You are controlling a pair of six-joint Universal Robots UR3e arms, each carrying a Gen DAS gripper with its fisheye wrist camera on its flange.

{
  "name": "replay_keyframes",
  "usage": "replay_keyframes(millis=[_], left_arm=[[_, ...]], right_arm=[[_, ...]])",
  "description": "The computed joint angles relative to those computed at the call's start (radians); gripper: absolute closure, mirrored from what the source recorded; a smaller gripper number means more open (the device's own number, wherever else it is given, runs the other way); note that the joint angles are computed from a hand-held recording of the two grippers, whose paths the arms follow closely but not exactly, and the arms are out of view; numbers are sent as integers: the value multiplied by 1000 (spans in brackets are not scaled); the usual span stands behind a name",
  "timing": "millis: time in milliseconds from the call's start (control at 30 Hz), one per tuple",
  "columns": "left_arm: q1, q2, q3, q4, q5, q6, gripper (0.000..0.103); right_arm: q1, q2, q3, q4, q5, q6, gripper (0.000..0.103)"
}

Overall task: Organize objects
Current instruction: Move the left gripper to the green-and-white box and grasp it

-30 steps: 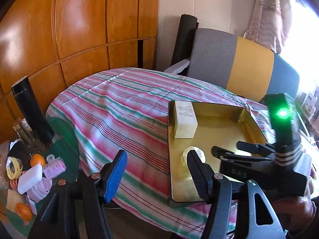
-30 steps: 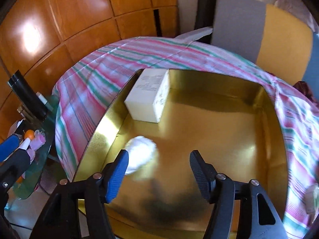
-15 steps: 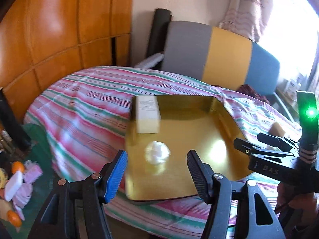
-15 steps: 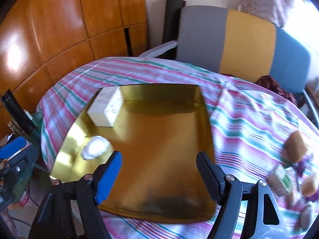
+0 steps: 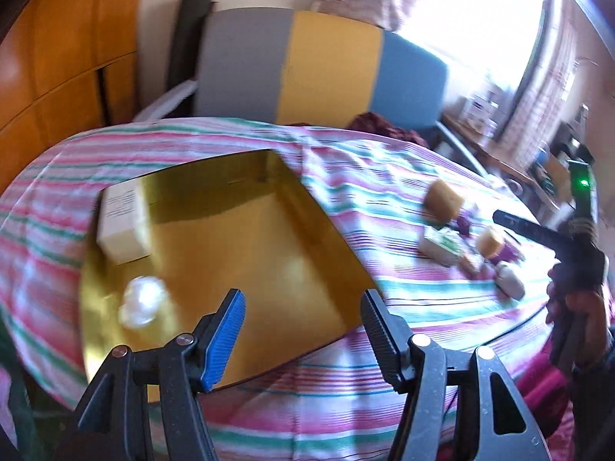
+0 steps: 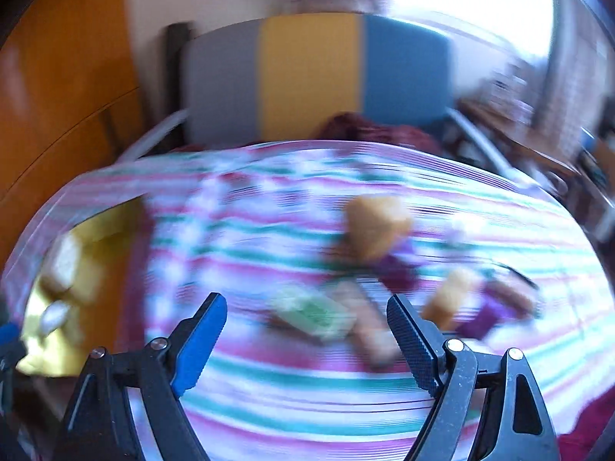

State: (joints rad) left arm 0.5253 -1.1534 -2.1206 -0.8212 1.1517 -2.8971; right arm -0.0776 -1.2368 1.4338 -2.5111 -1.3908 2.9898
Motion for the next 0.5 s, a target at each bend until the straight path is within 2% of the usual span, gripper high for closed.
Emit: replay_keyframes(millis=[267,367,500], left_arm=[[-287,-304,232,86,71,-85,40],[-386,-419,328,97,103,-115,41],[-493,-578,481,63,145,-160,39]], right_arm=[[-242,42,-5,-8,9,140,15],[-274,54,-15,-3,51,192,15],[-280,48,-9,10,87,176,14]])
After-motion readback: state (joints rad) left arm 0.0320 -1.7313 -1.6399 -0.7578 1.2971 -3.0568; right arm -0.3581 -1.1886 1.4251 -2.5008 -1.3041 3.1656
